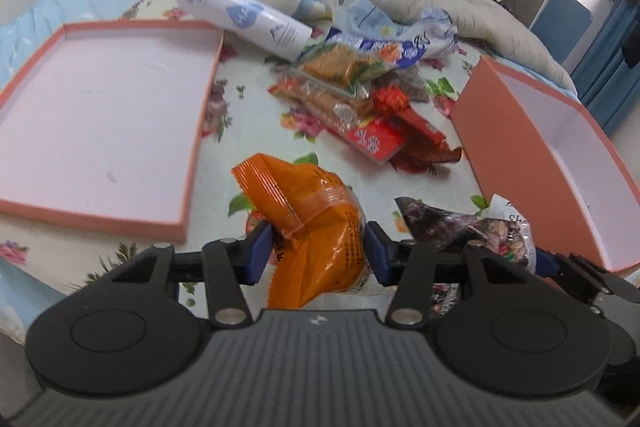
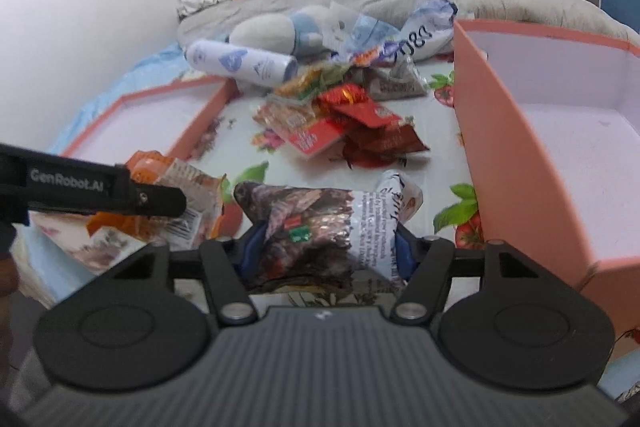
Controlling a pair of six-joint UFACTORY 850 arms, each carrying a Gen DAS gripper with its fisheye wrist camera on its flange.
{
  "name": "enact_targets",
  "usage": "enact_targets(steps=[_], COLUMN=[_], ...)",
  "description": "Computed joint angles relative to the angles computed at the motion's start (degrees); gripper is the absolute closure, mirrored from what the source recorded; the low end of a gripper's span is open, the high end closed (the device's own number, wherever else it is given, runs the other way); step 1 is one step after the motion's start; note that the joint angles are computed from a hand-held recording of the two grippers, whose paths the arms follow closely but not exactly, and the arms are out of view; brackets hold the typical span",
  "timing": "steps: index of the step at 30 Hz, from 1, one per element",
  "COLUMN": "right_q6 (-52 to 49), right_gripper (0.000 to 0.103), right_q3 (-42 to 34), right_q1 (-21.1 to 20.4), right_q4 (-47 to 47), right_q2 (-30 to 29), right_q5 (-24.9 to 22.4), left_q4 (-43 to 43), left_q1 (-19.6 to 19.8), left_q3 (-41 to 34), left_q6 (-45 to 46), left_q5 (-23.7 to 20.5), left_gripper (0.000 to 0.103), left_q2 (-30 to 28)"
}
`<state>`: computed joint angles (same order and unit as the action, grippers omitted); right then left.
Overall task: Organize snacks
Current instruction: 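Lift both bags and carry them over the deep pink box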
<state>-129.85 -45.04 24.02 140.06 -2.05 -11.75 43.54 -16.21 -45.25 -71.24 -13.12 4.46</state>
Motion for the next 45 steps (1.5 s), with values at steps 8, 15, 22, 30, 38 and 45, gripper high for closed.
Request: enact_targets(steps=[8,15,22,30,38,45], right_q6=[6.2,2.95,-8.06,-18.47,-24.28,-20.06], right_gripper=[0.038,0.038,0.038,0.038,0.038,0.038], right_q3=[-0.97,-2.54,-3.98,-4.96,-4.7,-4.39], right_q1=[-0.64,-1.92,-4.82,-9.44,-14.37,-18.96], right_q4=[-5.18,-3.43,4.64,13.73,18.8,16.03], right_q2=[4.58,8.08,10.22,11.6,10.85,8.05], right_q5=[-0.7,-1.57,-1.69,-2.3,-2.18,-0.69], left_q4=[8.94,19.03,25.31,34.74,28.31,0.7], left_q1=[-1.14,-3.26,-5.62,-8.29,-11.5,-12.67], left_q3=[-1.12,-3.71,-8.49,-14.59,-21.39,-28.43], left_q6=[-7.32,-15.07,-19.59,-27.71,-20.56,7.54], left_q5=[-3.19,-4.52,-2.18,-0.13,1.82,2.56], left_gripper=[0.047,0.047,0.047,0.047,0.047,0.047], left_q2=[3.82,5.68,4.24,0.72,-6.08,-15.51])
